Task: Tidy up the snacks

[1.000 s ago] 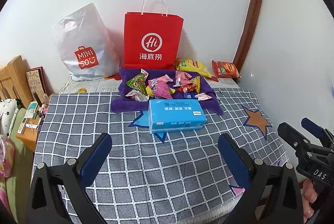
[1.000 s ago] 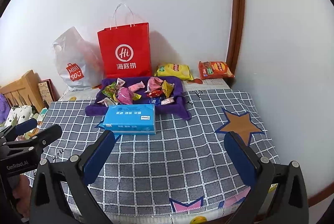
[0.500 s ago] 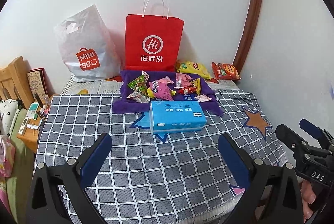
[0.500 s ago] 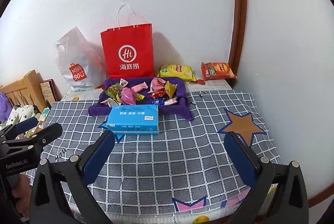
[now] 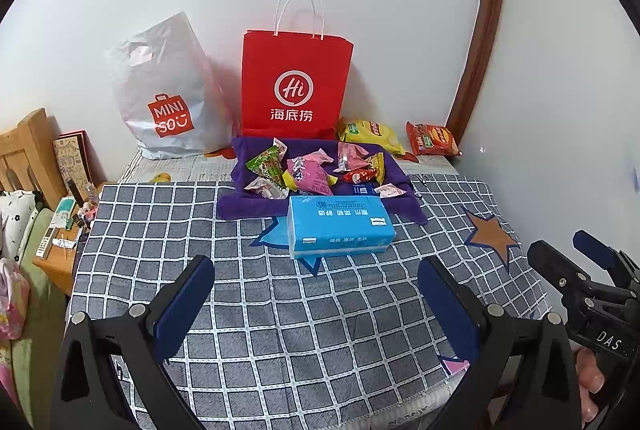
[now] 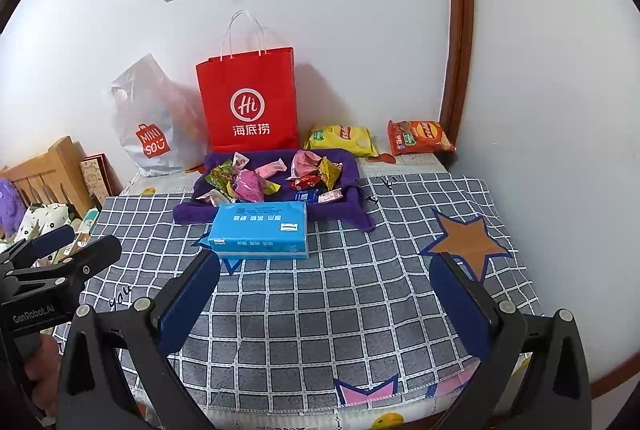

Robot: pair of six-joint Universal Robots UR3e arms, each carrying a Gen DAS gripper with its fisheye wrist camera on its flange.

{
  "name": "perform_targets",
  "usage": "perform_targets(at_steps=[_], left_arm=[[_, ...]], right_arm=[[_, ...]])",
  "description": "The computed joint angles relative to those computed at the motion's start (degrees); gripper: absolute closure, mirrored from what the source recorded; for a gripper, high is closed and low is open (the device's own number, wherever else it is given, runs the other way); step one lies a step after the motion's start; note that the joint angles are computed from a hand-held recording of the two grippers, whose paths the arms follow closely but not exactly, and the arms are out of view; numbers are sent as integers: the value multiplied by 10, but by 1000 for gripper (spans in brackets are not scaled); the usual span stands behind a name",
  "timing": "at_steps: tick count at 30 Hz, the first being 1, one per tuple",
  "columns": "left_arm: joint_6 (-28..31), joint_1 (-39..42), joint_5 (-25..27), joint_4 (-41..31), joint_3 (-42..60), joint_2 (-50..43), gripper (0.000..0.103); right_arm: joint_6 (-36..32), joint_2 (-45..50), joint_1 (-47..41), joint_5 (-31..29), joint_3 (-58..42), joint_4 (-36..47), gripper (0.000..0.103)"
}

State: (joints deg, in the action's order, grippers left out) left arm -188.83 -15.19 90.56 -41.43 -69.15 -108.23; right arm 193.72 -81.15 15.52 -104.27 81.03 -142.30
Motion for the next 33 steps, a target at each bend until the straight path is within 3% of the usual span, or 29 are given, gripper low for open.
perform_targets(at_steps=[33], left_arm=[[0, 0, 1, -1, -1, 6, 0]], right_arm=[[2, 1, 8, -3, -4, 2, 0]])
